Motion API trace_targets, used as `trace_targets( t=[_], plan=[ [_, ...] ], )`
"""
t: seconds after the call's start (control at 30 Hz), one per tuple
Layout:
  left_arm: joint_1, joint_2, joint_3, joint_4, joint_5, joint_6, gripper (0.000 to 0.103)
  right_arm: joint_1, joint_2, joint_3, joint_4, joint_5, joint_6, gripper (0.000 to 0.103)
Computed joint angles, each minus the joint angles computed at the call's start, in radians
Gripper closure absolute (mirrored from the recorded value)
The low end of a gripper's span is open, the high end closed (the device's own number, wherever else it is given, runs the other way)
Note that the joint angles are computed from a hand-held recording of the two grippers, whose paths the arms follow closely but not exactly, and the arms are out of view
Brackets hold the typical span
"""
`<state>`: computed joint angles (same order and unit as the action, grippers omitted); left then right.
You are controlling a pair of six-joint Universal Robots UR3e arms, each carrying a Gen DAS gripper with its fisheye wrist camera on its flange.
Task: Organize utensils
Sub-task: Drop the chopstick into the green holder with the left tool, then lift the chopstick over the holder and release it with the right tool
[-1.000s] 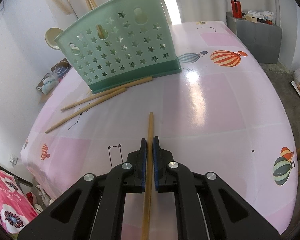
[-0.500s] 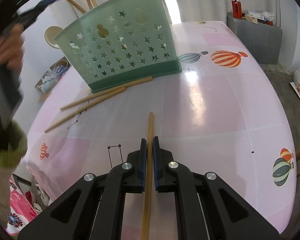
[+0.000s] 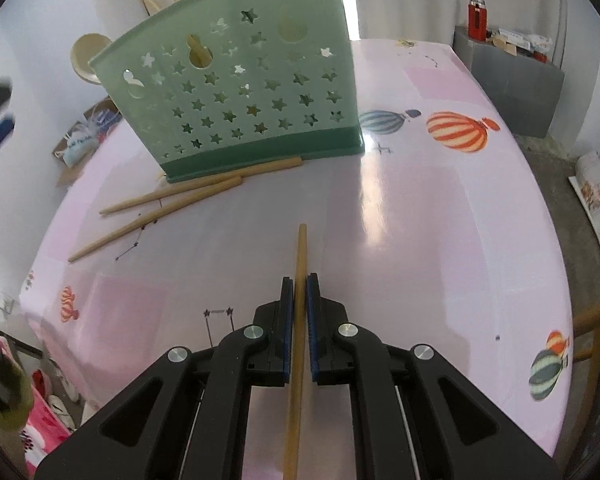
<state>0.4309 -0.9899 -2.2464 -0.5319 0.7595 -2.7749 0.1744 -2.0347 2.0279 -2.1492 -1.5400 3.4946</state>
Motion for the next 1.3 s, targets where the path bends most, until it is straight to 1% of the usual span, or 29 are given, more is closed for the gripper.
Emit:
trace_targets(
  t=[0.07, 0.17, 0.2, 0.27, 0.43, 0.5, 0.63, 0.8, 0.93, 0.97, 1.03, 1.1, 1.17, 1.3],
  plan=[
    [0.046, 0.053, -0.035, -0.084, -0.012, 0.072, 0.039, 0.017, 0.025, -0.015, -0.007, -0.025, 0.005, 0.097],
    [0.145, 0.167, -0.089, -0.259, -0.05, 0.207, 0.039, 0.036, 0.044, -0.038, 0.004, -0.046, 0.011, 0.097],
    [0.15, 0.17, -0.1, -0.261, -0.048, 0.218, 0.039, 0.037, 0.039, -0.044, 0.008, -0.047, 0.015, 0.097],
    [0.18, 0.188, -0.106, -0.313, -0.06, 0.26, 0.039, 0.037, 0.018, -0.064, 0.021, -0.054, 0.021, 0.097],
    [0.189, 0.177, -0.124, -0.314, -0.063, 0.262, 0.039, 0.023, -0.056, -0.163, 0.063, -0.087, 0.016, 0.097],
    [0.196, 0.155, -0.133, -0.295, -0.069, 0.264, 0.039, 0.01, -0.081, -0.211, 0.076, -0.1, 0.013, 0.097],
    [0.234, 0.161, -0.137, -0.332, -0.095, 0.276, 0.039, -0.011, -0.082, -0.345, 0.068, -0.132, -0.014, 0.097],
    [0.284, 0.183, -0.134, -0.4, -0.126, 0.302, 0.039, -0.021, 0.013, -0.553, 0.006, -0.142, -0.076, 0.097],
    [0.305, 0.18, -0.13, -0.43, -0.134, 0.314, 0.039, 0.006, 0.172, -0.773, -0.084, -0.168, -0.116, 0.097],
    [0.309, 0.181, -0.13, -0.435, -0.136, 0.316, 0.039, 0.009, 0.202, -0.806, -0.106, -0.172, -0.12, 0.097],
    [0.324, 0.187, -0.13, -0.455, -0.144, 0.325, 0.039, -0.011, 0.281, -0.895, -0.15, -0.142, -0.116, 0.097],
    [0.336, 0.195, -0.129, -0.474, -0.151, 0.333, 0.039, -0.018, 0.339, -0.94, -0.194, -0.12, -0.101, 0.097],
    [0.348, 0.202, -0.132, -0.489, -0.157, 0.342, 0.039, -0.008, 0.416, -0.976, -0.262, -0.133, -0.105, 0.097],
    [0.369, 0.207, -0.133, -0.513, -0.16, 0.353, 0.039, -0.013, 0.528, -0.971, -0.374, -0.137, -0.082, 0.097]
  ],
)
